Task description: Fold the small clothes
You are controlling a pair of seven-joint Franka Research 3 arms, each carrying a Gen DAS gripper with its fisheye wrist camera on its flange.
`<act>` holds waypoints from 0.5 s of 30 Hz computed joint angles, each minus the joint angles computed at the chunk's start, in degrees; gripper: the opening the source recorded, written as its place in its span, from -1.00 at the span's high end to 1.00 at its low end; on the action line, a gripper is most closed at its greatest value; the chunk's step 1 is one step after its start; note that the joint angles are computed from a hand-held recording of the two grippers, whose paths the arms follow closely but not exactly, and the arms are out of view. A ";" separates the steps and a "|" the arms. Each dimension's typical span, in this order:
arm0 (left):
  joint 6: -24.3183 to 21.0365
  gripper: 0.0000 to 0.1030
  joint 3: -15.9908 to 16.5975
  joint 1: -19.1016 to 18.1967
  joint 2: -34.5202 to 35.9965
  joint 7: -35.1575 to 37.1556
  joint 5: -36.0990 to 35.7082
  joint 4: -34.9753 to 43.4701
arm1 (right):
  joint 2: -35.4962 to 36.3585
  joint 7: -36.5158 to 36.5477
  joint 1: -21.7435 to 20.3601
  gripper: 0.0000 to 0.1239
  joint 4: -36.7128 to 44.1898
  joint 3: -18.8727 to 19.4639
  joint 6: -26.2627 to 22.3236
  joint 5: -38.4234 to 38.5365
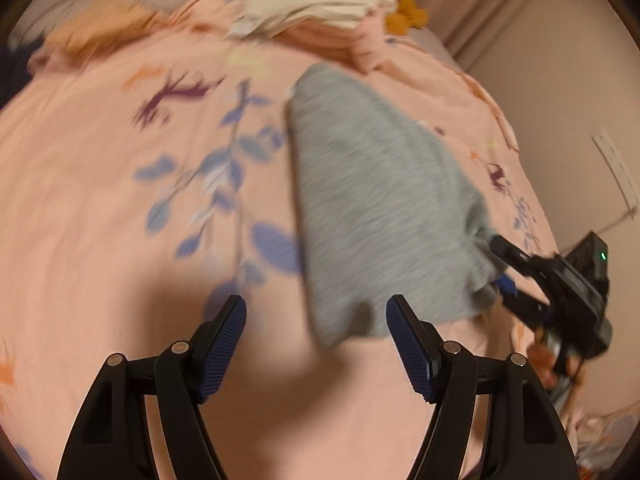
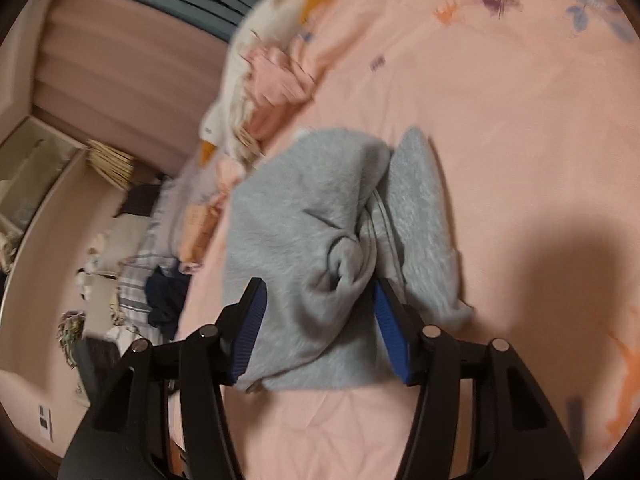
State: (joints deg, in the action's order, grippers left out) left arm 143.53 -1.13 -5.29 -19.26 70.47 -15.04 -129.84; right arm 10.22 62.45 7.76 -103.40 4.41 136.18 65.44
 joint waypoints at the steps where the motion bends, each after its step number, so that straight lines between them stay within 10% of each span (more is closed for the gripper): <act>1: -0.18 -0.39 0.38 -0.03 -1.13 0.20 -0.64 -1.33 | 0.87 2.38 0.80 0.66 1.03 -0.10 1.28 -2.89; 9: -1.13 -0.39 1.54 -0.44 -2.76 0.45 -3.04 -4.43 | -5.56 -5.25 1.49 0.77 -4.45 0.25 11.49 1.76; 15: -1.44 -0.39 1.28 -0.28 -1.31 1.09 -3.04 -2.96 | -3.59 2.06 2.95 0.74 -5.40 -1.40 11.20 -8.77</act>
